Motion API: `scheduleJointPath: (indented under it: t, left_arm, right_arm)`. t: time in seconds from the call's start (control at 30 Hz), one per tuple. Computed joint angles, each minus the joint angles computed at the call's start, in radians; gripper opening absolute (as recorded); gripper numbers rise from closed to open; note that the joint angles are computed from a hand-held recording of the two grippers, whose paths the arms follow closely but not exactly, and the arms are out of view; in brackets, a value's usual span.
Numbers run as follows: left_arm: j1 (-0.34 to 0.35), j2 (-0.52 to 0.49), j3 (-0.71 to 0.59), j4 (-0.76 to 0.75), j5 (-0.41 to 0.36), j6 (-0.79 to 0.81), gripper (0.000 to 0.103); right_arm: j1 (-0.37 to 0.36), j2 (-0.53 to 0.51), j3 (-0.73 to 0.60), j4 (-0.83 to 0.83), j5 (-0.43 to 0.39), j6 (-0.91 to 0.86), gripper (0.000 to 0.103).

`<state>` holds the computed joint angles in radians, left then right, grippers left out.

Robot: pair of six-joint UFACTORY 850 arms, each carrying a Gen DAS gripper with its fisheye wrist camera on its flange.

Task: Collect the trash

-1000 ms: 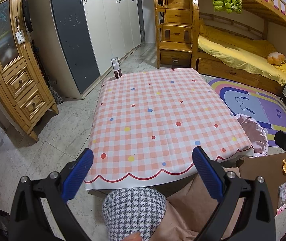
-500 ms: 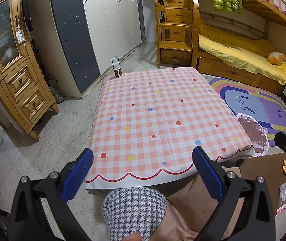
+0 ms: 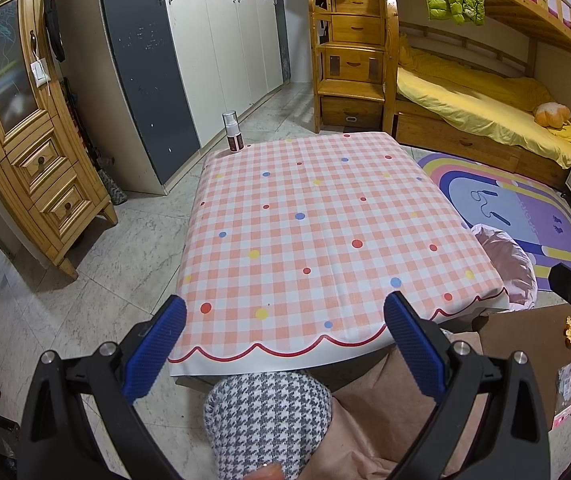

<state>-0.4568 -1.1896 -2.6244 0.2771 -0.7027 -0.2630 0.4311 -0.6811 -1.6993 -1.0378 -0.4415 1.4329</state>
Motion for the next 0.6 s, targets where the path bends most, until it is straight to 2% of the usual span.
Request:
scheduleJointPath:
  t: [0.33,0.6]
  left_arm:
    - [0.001,-0.015,-0.029,-0.007,-0.014,0.008,0.096]
    - [0.002,0.011,0.026,-0.014,0.008,0.007,0.096]
  right_arm:
    - [0.0,0.0,0.001,-0.002,-0.001,0.004,0.093]
    - [-0.001,0.001,0.003,0.002,0.001,0.001,0.093]
